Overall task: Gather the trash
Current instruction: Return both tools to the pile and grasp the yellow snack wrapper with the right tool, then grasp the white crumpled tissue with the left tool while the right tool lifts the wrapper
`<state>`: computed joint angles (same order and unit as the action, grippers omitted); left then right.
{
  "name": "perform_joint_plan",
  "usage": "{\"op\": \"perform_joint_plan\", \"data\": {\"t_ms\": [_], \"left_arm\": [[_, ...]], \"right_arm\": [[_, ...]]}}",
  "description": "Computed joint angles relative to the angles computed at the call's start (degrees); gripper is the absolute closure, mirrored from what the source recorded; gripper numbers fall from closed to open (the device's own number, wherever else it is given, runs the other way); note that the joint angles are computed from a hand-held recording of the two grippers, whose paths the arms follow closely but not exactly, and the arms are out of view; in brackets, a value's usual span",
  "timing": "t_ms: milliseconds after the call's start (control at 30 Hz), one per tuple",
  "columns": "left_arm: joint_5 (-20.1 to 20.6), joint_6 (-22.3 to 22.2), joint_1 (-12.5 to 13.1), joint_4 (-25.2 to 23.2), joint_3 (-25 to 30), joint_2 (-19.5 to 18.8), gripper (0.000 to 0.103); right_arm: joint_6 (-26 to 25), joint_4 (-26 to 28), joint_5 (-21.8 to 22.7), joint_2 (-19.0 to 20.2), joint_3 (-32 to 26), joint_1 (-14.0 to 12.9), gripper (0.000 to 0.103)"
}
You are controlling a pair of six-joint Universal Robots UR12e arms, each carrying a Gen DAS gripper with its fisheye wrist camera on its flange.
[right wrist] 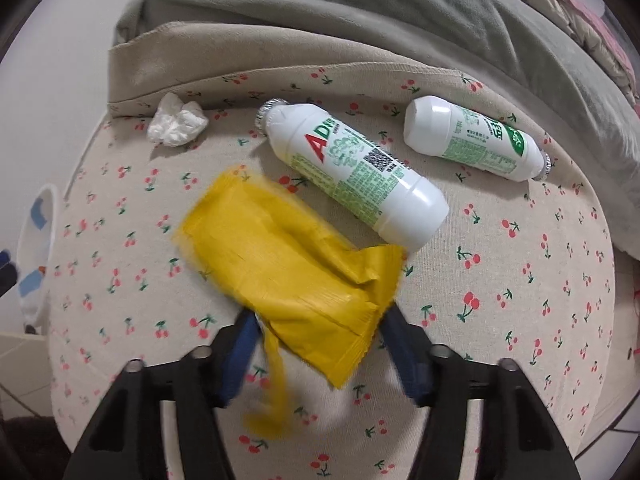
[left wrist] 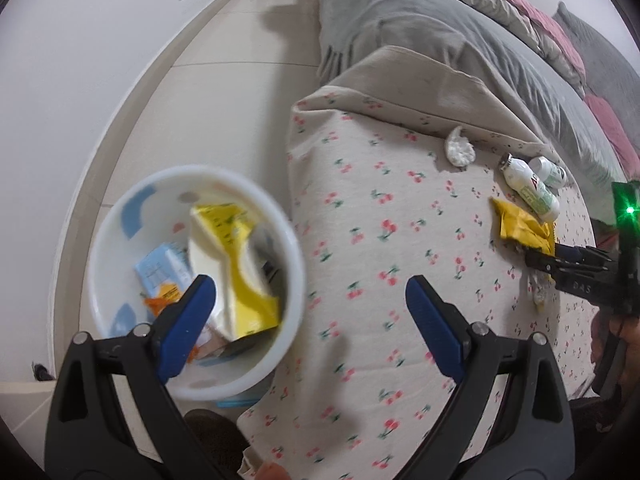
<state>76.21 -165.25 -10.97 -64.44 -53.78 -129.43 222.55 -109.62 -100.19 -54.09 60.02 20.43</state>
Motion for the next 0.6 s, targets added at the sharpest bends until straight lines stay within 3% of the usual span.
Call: {"op": "perform_joint_plan", "data": {"t_ms": [333, 600], "left_arm": [[1.7, 3.4, -3.7, 0.9, 4.2, -3.2, 0.007], [0.1, 1.8, -6.0, -0.8, 10.9, -7.3, 0.007]], "right_arm": [[-0.7, -8.4, -0.6, -5.6, 6.4, 0.6, 0.048], [2.1, -12.0, -3.4, -10.4, 12.1, 0.0, 0.048]]}}
